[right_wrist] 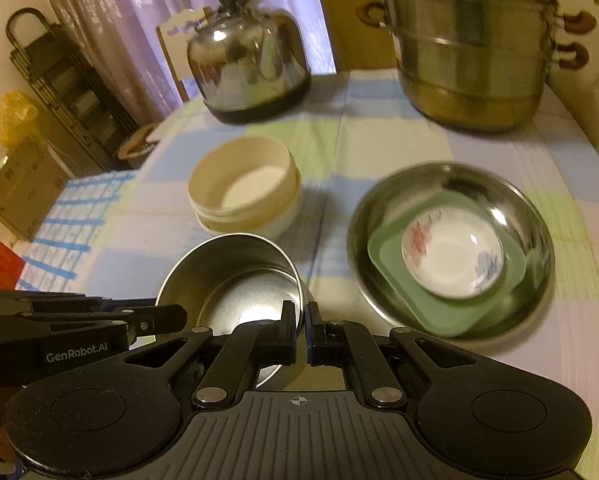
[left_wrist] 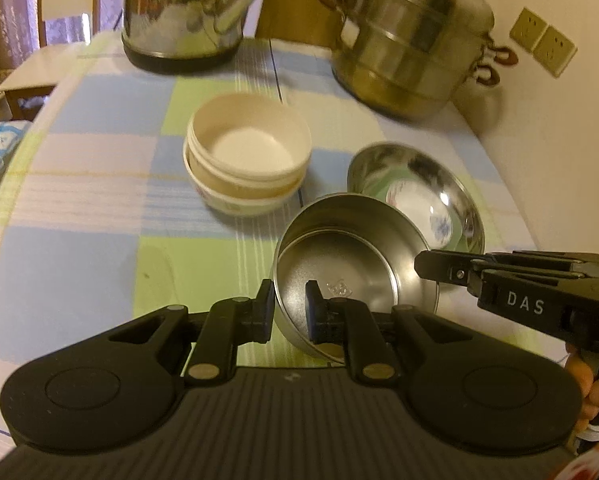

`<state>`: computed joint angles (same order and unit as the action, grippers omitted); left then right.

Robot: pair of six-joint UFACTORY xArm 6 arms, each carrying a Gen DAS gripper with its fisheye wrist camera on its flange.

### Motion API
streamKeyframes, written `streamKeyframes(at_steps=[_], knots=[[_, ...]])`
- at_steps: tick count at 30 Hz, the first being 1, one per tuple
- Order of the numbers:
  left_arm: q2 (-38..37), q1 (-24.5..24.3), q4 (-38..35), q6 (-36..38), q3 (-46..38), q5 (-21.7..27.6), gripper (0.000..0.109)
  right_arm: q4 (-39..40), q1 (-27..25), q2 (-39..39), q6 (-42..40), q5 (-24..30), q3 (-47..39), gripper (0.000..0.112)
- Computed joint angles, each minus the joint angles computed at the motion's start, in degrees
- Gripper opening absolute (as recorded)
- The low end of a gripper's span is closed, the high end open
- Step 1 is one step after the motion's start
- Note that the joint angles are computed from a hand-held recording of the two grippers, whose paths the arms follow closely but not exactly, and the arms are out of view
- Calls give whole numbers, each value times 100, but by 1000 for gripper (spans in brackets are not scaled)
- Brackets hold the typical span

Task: Organize plates and bowls
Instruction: 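Lift the steel bowl and lower it into the cream bowl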

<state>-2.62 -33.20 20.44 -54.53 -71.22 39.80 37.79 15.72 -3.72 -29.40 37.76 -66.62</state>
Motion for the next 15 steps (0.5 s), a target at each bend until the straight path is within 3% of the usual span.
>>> streamKeyframes(at_steps=[15], knots=[[273, 421, 387, 56, -692, -16, 14, 187, 121, 991, 4, 54, -1603, 5]])
